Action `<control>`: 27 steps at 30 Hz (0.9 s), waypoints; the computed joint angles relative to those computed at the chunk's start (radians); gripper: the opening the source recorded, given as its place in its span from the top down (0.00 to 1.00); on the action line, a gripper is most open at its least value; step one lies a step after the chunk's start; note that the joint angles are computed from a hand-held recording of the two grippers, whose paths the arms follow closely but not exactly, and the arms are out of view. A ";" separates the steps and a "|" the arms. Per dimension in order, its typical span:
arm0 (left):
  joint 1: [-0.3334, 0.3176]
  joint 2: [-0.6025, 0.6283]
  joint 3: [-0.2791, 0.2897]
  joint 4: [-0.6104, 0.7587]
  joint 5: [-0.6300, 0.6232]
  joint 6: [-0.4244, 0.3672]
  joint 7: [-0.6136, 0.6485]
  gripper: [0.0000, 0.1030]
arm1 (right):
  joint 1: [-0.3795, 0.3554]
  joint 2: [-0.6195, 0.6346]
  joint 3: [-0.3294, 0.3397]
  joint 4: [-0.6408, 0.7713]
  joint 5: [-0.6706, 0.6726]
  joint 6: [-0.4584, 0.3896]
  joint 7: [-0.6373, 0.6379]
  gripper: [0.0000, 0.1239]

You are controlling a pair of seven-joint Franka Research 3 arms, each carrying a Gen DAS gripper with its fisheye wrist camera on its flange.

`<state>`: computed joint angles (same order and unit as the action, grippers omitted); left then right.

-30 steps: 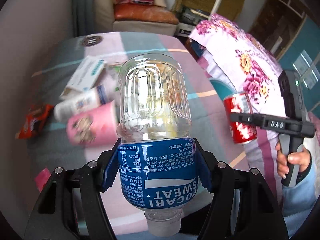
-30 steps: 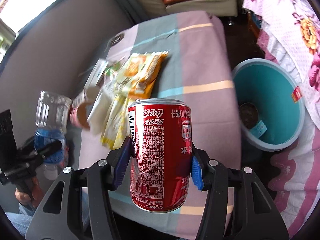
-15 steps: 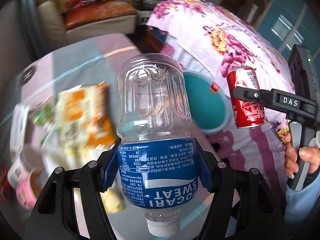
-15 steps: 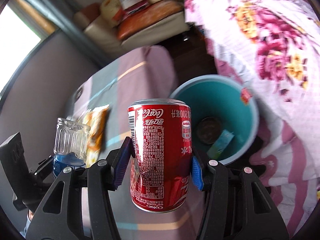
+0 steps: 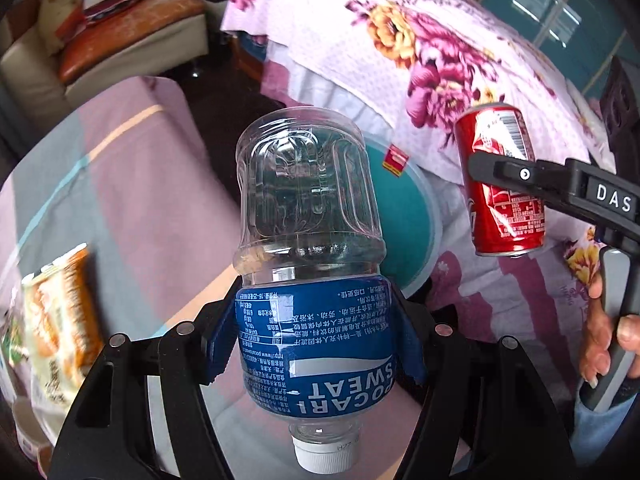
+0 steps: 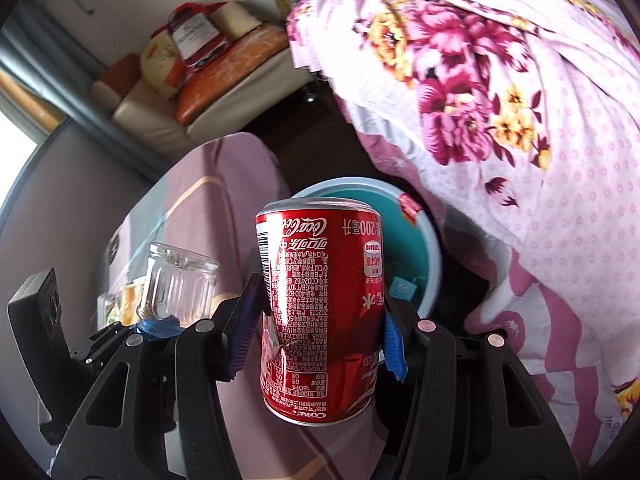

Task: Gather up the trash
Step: 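Carry the bottle and can over the bin and release both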

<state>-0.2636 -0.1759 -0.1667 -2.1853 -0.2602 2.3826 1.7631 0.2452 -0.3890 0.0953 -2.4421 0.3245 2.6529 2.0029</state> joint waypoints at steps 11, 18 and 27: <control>0.012 0.084 -0.023 0.050 -0.005 -0.026 -0.020 0.31 | -0.007 0.044 -0.017 0.004 0.020 0.001 -0.008 0.59; 0.018 0.051 -0.019 0.025 -0.029 -0.006 -0.011 0.21 | -0.001 0.066 -0.018 0.018 0.032 0.000 -0.019 0.59; 0.019 -0.020 0.021 -0.025 -0.090 0.003 0.018 0.20 | 0.003 0.085 -0.012 0.040 0.020 -0.021 -0.020 0.59</control>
